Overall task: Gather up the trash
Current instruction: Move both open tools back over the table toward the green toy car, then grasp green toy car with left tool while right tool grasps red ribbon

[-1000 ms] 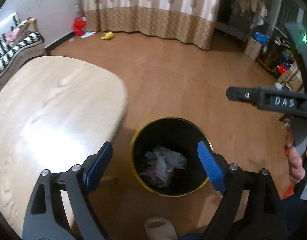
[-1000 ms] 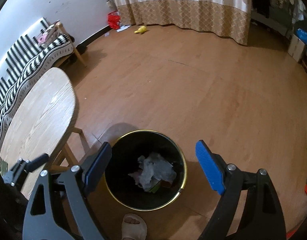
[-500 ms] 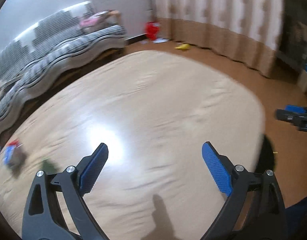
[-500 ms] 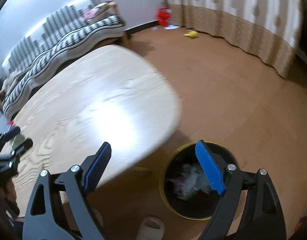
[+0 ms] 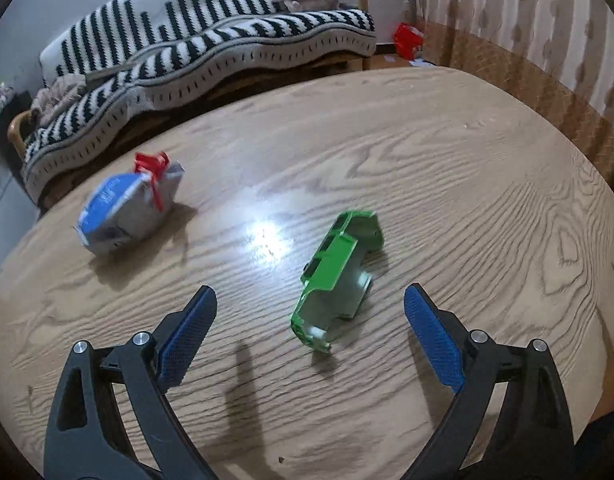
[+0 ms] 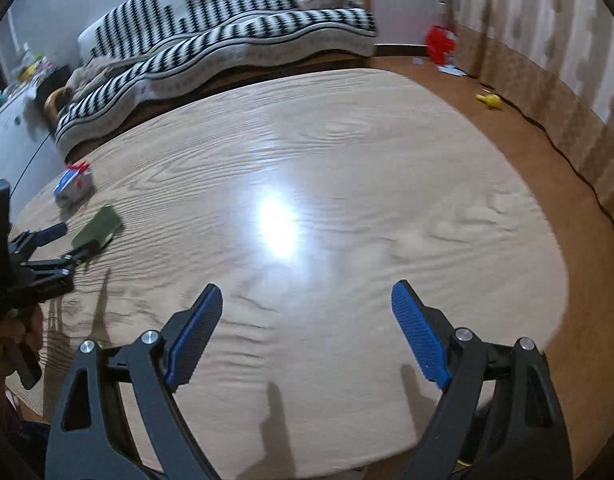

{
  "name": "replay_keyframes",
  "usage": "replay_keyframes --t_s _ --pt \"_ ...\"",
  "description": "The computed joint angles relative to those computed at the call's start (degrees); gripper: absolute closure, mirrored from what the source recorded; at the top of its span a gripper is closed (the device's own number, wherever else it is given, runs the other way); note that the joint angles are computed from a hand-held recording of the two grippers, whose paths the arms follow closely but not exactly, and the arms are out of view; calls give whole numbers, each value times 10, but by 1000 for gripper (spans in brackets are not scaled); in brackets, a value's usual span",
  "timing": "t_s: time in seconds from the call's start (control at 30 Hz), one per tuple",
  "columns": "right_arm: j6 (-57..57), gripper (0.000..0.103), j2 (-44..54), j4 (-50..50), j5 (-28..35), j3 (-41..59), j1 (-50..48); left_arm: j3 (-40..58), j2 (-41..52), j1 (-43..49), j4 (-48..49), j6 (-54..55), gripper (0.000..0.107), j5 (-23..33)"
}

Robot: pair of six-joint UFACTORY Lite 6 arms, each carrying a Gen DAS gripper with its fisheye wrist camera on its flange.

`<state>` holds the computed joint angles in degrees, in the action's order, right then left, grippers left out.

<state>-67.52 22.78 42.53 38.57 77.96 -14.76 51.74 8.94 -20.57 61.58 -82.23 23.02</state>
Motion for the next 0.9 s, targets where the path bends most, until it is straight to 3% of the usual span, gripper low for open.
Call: replay_keyframes --t_s 0.2,0.3,0.33,0.43,0.7,0.9 --pt "70 19 8 -26 -38 -3 105 2 25 11 28 -14 17 -47" --pt "94 19 22 -36 -52 3 146 5 37 17 60 -48 29 -65" --pt "103 19 30 -40 -56 10 158 3 33 16 71 -55 36 -63" --pt "130 19 58 -47 -63 38 196 -5 18 17 65 -41 76 -59" --pt "175 19 158 -38 -62 147 303 -123 -97 66 16 15 83 -84" --pt "278 19 286 -39 20 356 378 -231 -211 178 2 59 83 -110"
